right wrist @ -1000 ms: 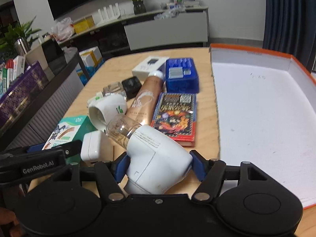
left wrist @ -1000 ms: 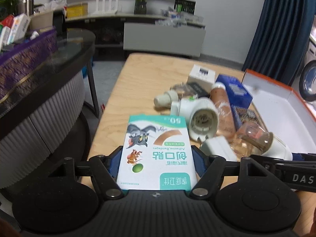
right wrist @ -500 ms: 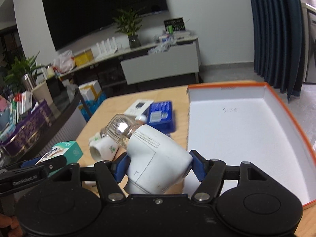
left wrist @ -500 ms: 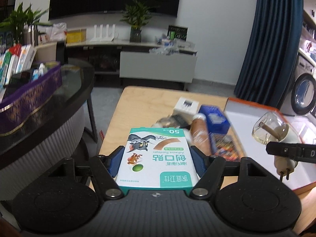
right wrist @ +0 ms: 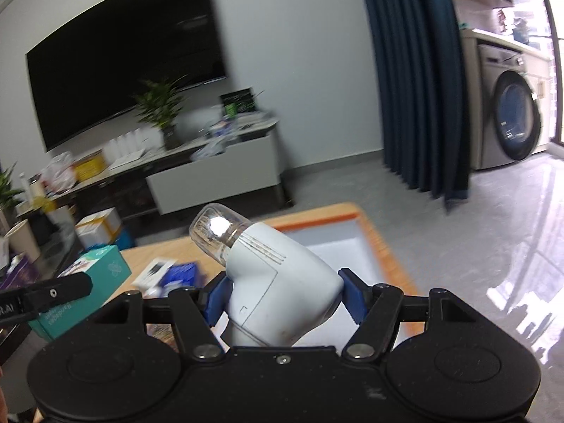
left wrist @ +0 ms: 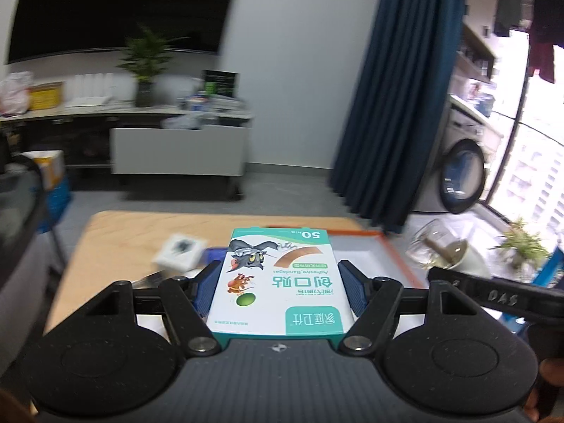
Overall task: Organize rigid objects
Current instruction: 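Lift both held items and carry them toward the orange-rimmed white tray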
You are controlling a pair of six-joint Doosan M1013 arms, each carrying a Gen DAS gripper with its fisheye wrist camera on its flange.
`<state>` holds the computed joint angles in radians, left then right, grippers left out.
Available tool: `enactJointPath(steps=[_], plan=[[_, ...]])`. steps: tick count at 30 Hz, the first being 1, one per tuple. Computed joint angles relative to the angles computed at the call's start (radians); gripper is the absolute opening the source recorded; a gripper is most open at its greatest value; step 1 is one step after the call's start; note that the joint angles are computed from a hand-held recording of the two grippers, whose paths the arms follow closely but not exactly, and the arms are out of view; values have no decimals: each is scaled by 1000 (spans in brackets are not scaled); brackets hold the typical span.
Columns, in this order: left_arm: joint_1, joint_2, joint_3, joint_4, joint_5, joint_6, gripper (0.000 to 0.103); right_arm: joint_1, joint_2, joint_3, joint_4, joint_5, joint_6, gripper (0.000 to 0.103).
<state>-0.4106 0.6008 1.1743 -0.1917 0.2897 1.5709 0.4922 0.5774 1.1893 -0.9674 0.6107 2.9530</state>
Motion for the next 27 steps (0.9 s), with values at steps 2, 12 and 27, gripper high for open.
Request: enactJointPath(steps=[2,12,27], plan=[[-6,31,-62,-40,33,47,72,-10,-7,1,-20,11,16,79],[-48,94,-152,124,51,-132,72,-50,-9,0,-82,-17,62,79],[-54,123,-220,262,116,-266,72,-79,30,-36,35,-56,-28,79]])
